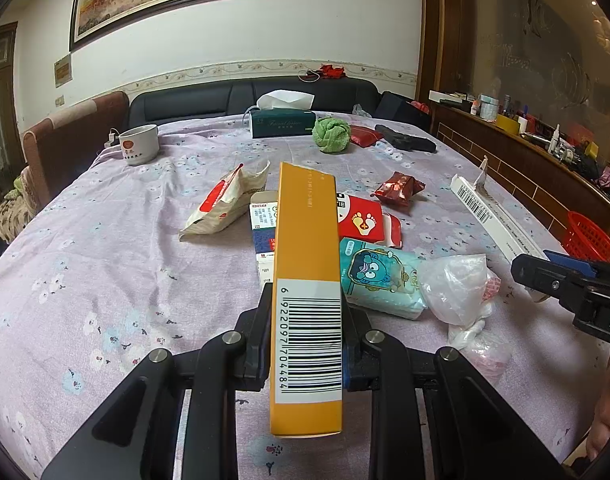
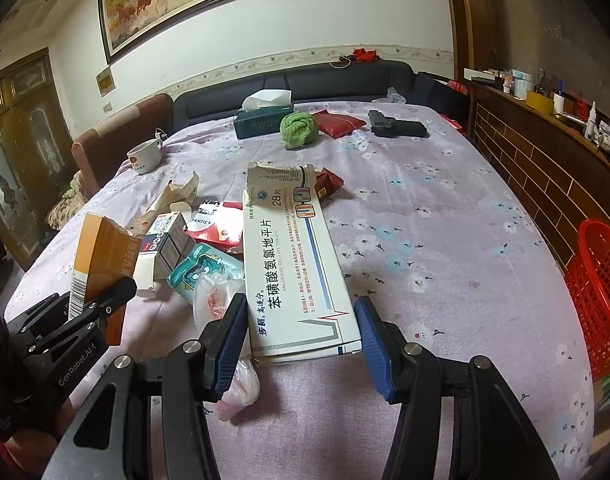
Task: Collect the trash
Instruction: 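Carry the orange box and white medicine box in both tools over the red wastebasket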
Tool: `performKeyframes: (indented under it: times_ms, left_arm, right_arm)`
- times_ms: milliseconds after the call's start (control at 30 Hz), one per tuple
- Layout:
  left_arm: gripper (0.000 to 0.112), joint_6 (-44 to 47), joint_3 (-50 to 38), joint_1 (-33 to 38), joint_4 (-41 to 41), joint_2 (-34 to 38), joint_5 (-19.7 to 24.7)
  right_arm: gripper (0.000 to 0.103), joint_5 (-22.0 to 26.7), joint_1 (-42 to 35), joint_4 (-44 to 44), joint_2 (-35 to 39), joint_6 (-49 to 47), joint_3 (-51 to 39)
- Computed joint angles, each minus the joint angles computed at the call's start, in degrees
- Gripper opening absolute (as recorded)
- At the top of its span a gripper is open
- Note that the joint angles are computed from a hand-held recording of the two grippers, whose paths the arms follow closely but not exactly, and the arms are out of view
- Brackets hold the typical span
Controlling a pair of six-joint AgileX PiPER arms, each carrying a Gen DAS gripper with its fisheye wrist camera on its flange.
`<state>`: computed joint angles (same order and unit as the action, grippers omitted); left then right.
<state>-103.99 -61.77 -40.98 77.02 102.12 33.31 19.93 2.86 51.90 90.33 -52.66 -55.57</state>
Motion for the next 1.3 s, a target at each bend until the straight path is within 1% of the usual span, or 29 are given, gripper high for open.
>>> performKeyframes:
  times_ms: [300, 600, 900, 1300]
  left_arm:
    - [0.024, 1.5, -0.8, -0.3, -1.3, 0.6, 1.0]
    - [0.024, 3.5, -1.8, -2.1, -2.9, 0.4, 2.9]
    - [0.024, 5.2, -3.1, -3.9, -4.0, 0.2, 4.7]
    - [0.024, 8.2, -4.8, -5.0, -6.1, 0.3, 5.5]
  right_arm:
    - [0.058, 0.4, -0.7, 1.7, -0.4, -1.5, 0.3]
    - [0.058, 1.6, -2.7, 4.6, -1.7, -4.2, 1.1]
    - [0.058, 3.8, -6.0, 8.3, -2.6, -7.7, 2.0]
    - [0.058, 6.6, -10.0, 13.0, -3.3, -12.4, 3.2]
